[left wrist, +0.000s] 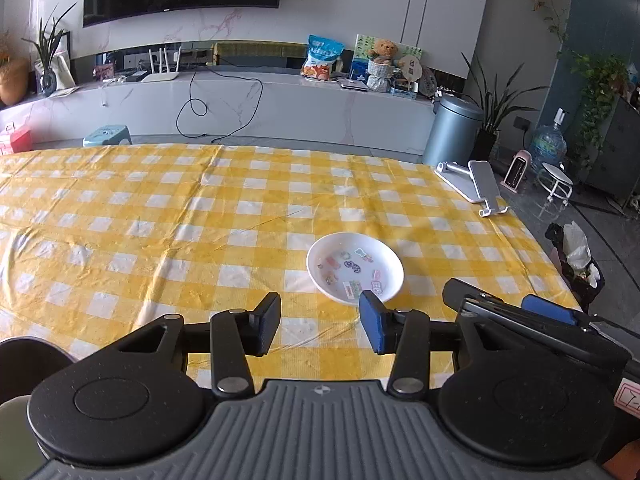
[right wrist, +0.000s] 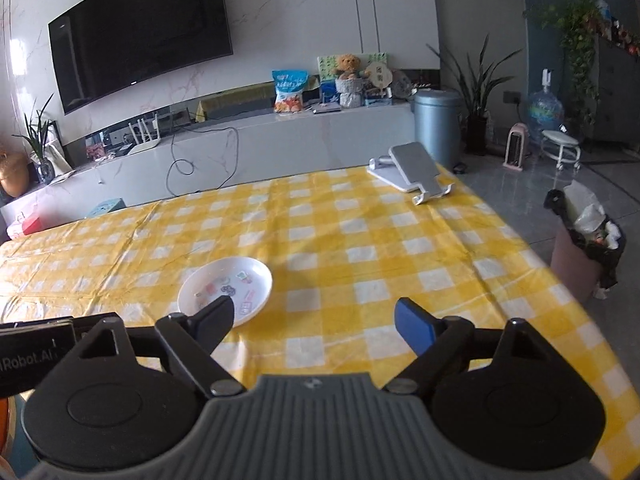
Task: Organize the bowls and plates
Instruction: 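Reach the left gripper to the small white sticker bowl rim and close on it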
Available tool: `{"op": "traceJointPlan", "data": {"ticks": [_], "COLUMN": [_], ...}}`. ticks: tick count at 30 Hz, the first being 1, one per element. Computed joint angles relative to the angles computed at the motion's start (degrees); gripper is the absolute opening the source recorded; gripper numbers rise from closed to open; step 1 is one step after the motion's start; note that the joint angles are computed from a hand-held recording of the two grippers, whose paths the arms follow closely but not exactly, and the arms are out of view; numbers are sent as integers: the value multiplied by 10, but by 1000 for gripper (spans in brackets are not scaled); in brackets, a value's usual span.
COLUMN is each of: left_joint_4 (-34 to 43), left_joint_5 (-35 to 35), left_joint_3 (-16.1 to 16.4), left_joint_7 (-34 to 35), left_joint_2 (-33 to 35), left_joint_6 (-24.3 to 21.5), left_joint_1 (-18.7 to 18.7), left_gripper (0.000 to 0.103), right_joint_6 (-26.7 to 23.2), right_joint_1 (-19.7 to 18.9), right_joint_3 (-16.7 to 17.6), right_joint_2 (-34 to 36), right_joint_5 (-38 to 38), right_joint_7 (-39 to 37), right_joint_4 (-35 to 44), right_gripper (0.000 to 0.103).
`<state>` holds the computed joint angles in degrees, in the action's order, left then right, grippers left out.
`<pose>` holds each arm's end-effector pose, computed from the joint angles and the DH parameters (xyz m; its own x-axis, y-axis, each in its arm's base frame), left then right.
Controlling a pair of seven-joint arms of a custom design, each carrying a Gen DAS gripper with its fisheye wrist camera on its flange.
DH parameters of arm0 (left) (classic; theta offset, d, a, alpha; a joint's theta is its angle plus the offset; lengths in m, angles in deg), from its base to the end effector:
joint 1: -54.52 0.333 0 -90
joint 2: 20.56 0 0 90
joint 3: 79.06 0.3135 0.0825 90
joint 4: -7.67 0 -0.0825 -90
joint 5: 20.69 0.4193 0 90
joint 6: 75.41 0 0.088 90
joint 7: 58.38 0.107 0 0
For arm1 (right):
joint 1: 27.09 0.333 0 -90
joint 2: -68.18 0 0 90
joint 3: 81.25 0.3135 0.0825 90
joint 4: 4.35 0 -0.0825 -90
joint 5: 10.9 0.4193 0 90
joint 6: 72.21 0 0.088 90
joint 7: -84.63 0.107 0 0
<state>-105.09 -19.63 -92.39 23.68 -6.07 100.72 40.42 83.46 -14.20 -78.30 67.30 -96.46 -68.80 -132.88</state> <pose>0.6075 -0.3053 0.4280 -0.3774 -0.9143 0.1471 -0.6512 0.1491 -0.7441 0.5363 0.1896 0.3774 -0.3674 -0.9130 -0.1773 -0.4947 0.3533 -0.7940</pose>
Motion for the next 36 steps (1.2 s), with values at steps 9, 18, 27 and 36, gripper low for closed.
{"op": "traceJointPlan", "data": {"ticks": [9,18,27,36], "left_joint_4": [83,159,175,133], "left_joint_5": [-40,-32,-19,-26], "left_joint_3": [-7,3,4,-9], "left_joint_7": [-33,-76,-75,-57], "left_joint_2": [70,134,151,112], "left_joint_6": [-43,-74,-90,-73], "left_joint_1": [0,-14,-15,0], "left_gripper": [46,33,13,11], "right_joint_6": [56,188,193,195], "right_joint_1": [-5,-10,24,98], "right_joint_3": [-33,-71,-95,-170], "right_joint_2": [90,151,170,139], "right_joint_5": [59,203,297,195], "right_joint_7": [-79,-199,-308,-217], "right_joint_4": [85,115,121,107], "right_gripper": [69,27,6,5]}}
